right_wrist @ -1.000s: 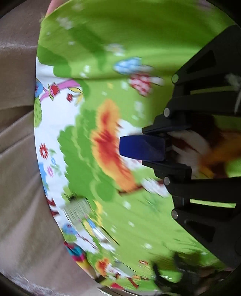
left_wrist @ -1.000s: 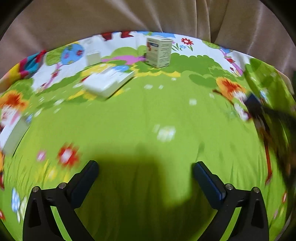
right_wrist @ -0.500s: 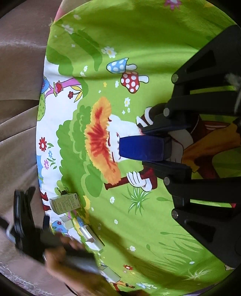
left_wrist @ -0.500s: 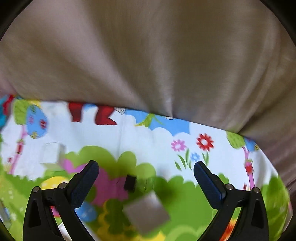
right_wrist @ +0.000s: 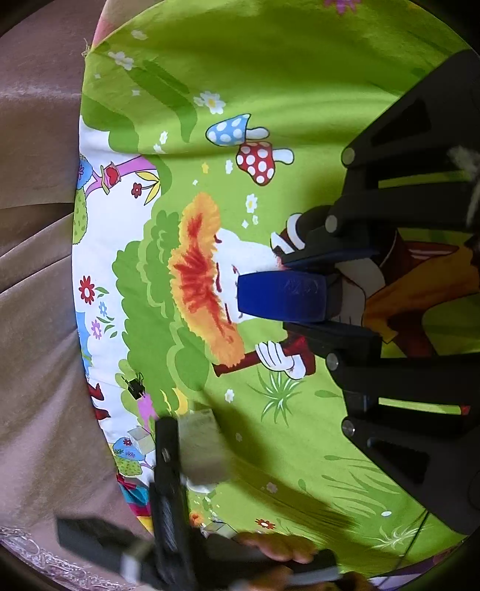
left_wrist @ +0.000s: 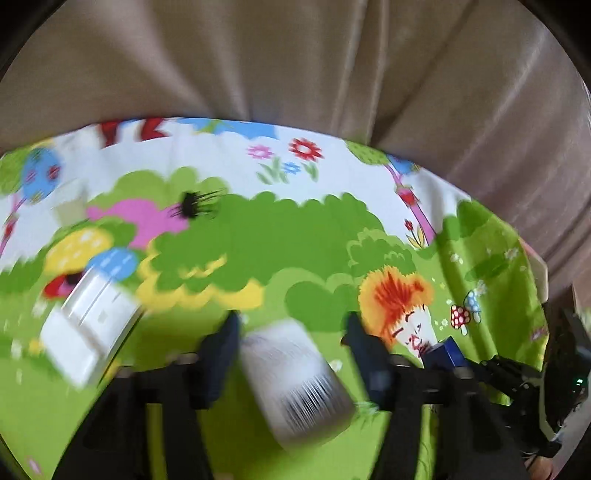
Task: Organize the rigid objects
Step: 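Grasp a white barcode box with the left gripper and lift it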
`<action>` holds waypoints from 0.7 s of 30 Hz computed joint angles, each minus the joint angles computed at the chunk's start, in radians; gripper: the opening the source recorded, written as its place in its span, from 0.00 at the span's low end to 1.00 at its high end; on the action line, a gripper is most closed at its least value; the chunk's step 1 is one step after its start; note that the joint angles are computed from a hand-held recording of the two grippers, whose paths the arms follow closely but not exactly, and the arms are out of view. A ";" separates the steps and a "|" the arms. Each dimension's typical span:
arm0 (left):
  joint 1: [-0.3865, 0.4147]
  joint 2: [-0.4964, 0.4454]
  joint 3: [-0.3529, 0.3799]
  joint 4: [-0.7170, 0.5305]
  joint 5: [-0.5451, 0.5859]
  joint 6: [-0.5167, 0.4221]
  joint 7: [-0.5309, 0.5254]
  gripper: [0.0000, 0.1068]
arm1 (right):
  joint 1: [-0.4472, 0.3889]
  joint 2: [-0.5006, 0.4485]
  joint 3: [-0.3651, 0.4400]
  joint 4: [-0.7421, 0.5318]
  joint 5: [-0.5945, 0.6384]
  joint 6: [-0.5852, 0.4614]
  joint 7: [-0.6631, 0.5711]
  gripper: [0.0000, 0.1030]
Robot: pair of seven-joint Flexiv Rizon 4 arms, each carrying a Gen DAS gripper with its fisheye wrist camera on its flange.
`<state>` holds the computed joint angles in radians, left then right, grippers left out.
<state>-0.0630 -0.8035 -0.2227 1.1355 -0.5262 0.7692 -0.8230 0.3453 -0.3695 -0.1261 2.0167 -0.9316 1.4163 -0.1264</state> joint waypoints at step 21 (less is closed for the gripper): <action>0.029 0.187 -0.046 0.446 -0.018 0.366 0.112 0.38 | 0.006 0.000 -0.033 0.018 -0.010 0.071 0.037 0.31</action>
